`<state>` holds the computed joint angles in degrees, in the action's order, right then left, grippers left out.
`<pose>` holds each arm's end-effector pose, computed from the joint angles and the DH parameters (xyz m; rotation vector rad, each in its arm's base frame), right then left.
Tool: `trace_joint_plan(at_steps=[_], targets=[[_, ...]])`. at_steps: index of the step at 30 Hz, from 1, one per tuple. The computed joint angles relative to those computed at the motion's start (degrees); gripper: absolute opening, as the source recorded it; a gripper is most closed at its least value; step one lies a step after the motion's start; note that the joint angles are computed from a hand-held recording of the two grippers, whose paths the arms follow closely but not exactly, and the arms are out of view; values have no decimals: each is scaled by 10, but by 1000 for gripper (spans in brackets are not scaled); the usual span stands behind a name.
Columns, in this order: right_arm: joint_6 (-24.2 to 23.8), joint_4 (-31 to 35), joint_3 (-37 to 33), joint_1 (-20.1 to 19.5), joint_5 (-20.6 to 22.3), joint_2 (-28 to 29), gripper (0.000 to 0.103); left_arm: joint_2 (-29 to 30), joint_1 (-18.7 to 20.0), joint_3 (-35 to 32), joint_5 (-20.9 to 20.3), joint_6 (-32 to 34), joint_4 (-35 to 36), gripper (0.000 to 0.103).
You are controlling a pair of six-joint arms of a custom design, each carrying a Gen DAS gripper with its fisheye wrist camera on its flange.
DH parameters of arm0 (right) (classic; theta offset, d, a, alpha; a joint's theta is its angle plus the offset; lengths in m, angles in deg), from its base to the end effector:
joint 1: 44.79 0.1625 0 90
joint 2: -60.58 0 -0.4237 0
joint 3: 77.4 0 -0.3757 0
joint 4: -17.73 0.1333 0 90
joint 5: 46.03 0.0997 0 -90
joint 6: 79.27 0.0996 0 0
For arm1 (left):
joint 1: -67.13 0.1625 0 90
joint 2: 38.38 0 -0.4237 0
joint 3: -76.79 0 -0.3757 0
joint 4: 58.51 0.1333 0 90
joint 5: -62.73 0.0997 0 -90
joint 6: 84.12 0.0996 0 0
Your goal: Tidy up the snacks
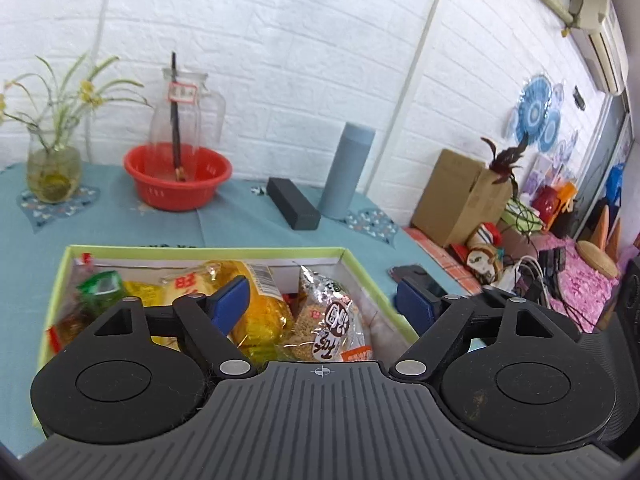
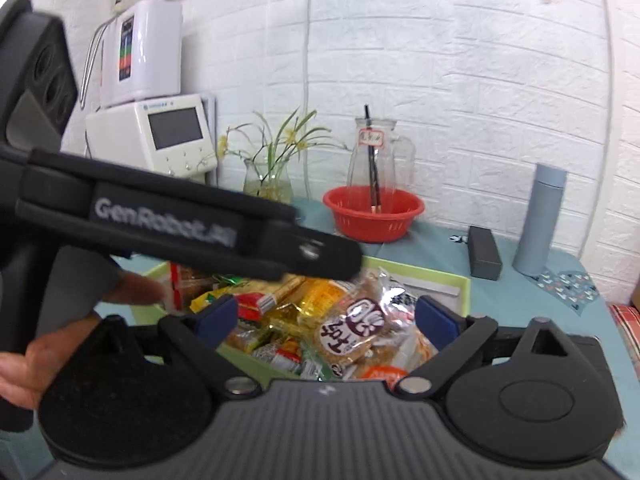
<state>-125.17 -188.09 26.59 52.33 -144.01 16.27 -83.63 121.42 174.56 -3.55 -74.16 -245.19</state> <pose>0.1967 -0.6106 0.1620 1.0089 -2.2263 1.1721 -0.2456 -0.6387 0.1693 0.8281 2.5538 -1.1830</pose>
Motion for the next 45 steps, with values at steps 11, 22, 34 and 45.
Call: trace_joint_plan(at_steps=[11, 22, 34, 45], targets=[[105, -147, 190, 15, -57, -67, 102, -98, -76, 198, 137, -77, -60, 80], [162, -370, 269, 68, -251, 27, 102, -140, -172, 411, 281, -296, -99, 82], [243, -482, 366, 82, -292, 34, 102, -201, -270, 532, 317, -399, -68, 83], [231, -485, 386, 79, -274, 30, 102, -210, -279, 533, 306, -428, -29, 81]])
